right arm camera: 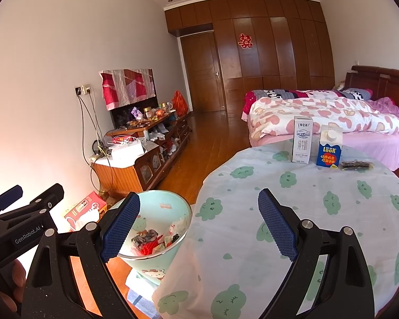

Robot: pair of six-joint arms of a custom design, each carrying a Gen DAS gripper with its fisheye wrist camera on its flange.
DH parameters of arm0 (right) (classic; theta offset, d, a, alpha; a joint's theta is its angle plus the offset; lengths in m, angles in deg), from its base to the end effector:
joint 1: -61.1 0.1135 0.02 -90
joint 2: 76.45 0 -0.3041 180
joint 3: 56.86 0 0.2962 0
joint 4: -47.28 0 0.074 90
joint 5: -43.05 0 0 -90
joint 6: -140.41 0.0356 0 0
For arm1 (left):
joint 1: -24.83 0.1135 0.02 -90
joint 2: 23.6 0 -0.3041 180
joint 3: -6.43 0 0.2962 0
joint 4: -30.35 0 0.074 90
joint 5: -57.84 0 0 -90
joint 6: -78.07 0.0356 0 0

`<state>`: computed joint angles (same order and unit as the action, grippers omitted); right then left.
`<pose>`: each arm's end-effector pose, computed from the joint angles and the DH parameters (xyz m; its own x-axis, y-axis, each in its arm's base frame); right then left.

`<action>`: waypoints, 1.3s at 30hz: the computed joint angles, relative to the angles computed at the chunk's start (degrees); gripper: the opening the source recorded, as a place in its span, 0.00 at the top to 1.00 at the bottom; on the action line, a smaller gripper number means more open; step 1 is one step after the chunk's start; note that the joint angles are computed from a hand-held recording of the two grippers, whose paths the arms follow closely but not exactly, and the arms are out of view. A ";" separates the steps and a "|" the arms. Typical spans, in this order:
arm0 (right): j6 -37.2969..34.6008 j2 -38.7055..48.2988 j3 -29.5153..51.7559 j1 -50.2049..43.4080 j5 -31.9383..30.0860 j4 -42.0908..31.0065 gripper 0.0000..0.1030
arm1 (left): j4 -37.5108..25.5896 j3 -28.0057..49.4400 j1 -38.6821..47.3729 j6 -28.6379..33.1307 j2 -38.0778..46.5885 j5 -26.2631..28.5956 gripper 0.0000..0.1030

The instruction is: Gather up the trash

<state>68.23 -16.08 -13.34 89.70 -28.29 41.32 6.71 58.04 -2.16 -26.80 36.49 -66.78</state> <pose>0.2271 0.1108 0.2502 -0.3836 0.1211 -0.9155 -0.0811 0.9831 0.1640 0.2309 -0.0949 0.2785 -0.4437 -0.0110 -0.8961 -0.1750 0.9817 0.0746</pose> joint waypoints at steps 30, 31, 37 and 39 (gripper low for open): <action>0.55 -0.65 -0.13 0.04 0.66 -0.25 0.13 | 0.87 -0.56 0.24 0.16 -1.19 1.80 0.08; 0.74 -0.65 -0.18 0.00 0.69 -0.19 0.13 | 1.09 -0.61 0.09 0.40 -1.26 1.58 0.08; 1.28 -0.53 -0.23 -0.64 1.98 -0.41 0.13 | 2.56 -1.13 -1.30 1.72 -1.84 0.42 0.07; 1.72 -0.10 -0.07 -1.66 2.47 -0.28 0.12 | 2.93 -1.10 -1.64 1.75 -1.82 -0.08 0.06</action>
